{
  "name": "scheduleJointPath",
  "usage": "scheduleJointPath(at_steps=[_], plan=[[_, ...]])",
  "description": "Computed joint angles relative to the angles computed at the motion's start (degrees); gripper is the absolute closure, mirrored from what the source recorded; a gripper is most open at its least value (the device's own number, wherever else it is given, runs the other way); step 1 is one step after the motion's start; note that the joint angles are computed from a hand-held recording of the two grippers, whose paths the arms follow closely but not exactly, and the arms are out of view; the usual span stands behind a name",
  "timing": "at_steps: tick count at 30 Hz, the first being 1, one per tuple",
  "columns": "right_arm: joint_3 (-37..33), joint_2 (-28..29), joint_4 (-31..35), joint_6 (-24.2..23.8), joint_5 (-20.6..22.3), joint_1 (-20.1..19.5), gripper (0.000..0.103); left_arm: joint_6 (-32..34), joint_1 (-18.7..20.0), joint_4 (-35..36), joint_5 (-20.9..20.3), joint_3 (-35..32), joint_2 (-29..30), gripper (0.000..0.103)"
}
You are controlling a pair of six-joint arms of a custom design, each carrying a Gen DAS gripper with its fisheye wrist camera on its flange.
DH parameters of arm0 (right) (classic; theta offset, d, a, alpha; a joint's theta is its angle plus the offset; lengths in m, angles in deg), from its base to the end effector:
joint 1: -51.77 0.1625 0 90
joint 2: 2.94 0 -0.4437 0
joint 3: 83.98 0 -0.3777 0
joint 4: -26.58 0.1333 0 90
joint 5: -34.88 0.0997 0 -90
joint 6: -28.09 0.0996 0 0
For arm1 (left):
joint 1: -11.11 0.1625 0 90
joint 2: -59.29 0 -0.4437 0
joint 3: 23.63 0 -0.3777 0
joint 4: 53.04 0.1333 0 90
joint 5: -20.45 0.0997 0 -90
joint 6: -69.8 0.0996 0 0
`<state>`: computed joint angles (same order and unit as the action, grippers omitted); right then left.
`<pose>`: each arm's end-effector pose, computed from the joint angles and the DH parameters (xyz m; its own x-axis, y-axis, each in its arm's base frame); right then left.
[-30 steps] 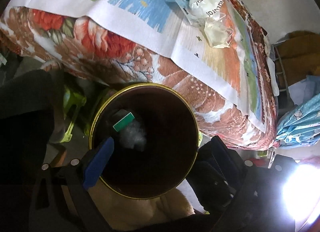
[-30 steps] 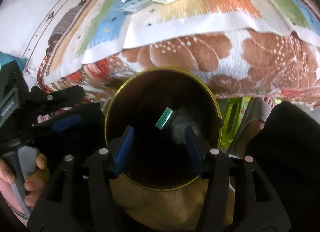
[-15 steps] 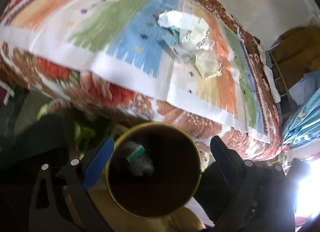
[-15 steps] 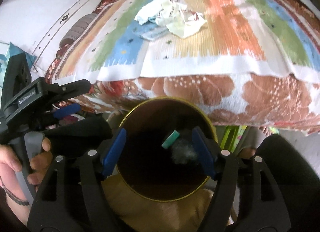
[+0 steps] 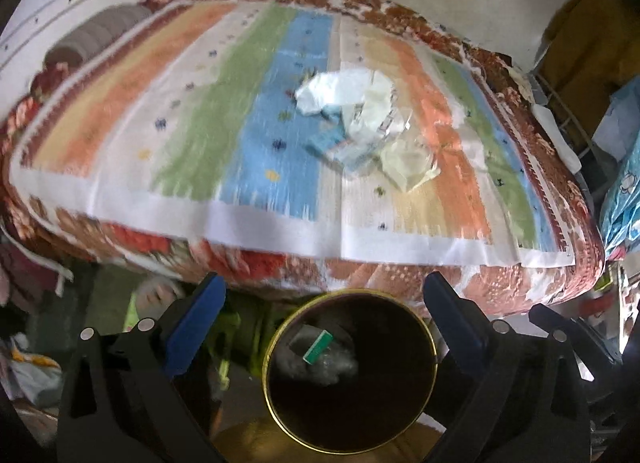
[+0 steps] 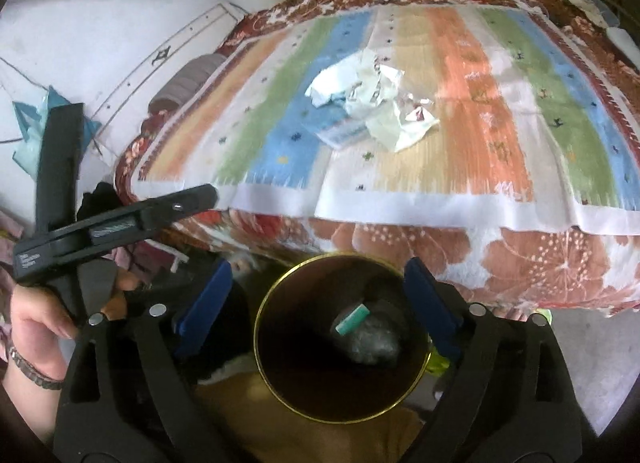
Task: Collect trash
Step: 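Move both tools back over the remaining trash on the sheet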
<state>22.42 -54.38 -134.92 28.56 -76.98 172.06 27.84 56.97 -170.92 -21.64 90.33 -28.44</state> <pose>0.3934 -0.4828 0.1400 -0.8588 -0.3698 0.3546 -0.4765 0.8308 -0.2876 -0.1702 -0.4730 0.3751 -0.8342 -0.1439 -0.5323 0.1861 0.8353 -0.5174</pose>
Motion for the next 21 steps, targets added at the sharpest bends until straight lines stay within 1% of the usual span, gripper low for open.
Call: scheduleJointPath(at_steps=[3,6,8,9,10,11,12,13,14,15,16,17,18,19,21], plan=[[-1.3,0.6,-0.2,-0.9,-0.9,0.2,0.019,2.6,-0.9,2.2,4.2,-2.5,1.5,0.006],[-3.3,1.3,0.5,-2.0,-1.5,0.0,0.014,7.7,0.0,-0.9,5.2,-3.6,2.8,0.006],[-4.7,1.9,0.2,-3.2,-1.9,0.0,0.013,11.9,1.9,-5.6,4.0,-4.4,4.0,0.006],[-5.8,2.6,0.0,-4.9,-3.3,0.2,0.013,12.9,2.5,-7.3,3.4,-4.7,4.4,0.006],[-6.7,3.4,-0.2,-6.3,-5.1,0.4,0.013,14.2,3.8,-10.0,1.8,-5.2,5.0,0.006],[-7.9,4.7,-0.8,-9.0,-8.0,0.8,0.012,15.6,5.0,-12.5,0.3,-5.5,5.4,0.006],[-8.3,5.3,-1.3,-10.6,-9.3,0.8,0.012,17.0,6.0,-14.7,-0.8,-5.7,6.0,0.006],[-9.2,6.5,-2.1,-13.5,-11.6,0.8,0.012,17.8,6.9,-15.3,-1.3,-6.3,6.6,0.007],[-9.8,7.4,-2.8,-15.1,-12.8,0.6,0.012,18.1,7.5,-15.4,-1.4,-6.9,7.3,0.007],[-10.3,7.8,-2.6,-15.3,-12.8,0.2,0.013,18.5,8.3,-15.9,-1.7,-7.7,7.9,0.007],[-10.8,7.9,-2.2,-14.2,-11.3,-0.4,0.013,19.3,9.2,-17.0,-2.4,-8.5,8.6,0.007],[-11.2,7.6,-1.7,-12.7,-8.7,-1.1,0.013,19.9,10.0,-17.9,-3.0,-9.3,9.2,0.007],[-11.5,7.6,-1.6,-12.2,-7.3,-1.4,0.013,20.6,10.7,-19.0,-3.4,-10.0,10.0,0.007],[-12.1,7.9,-2.2,-12.6,-6.8,-1.6,0.013,21.7,11.7,-20.6,-3.9,-11.0,11.0,0.007],[-13.4,9.1,-3.3,-14.0,-8.2,-1.3,0.012,23.4,13.1,-22.1,-4.6,-12.8,12.9,0.009]])
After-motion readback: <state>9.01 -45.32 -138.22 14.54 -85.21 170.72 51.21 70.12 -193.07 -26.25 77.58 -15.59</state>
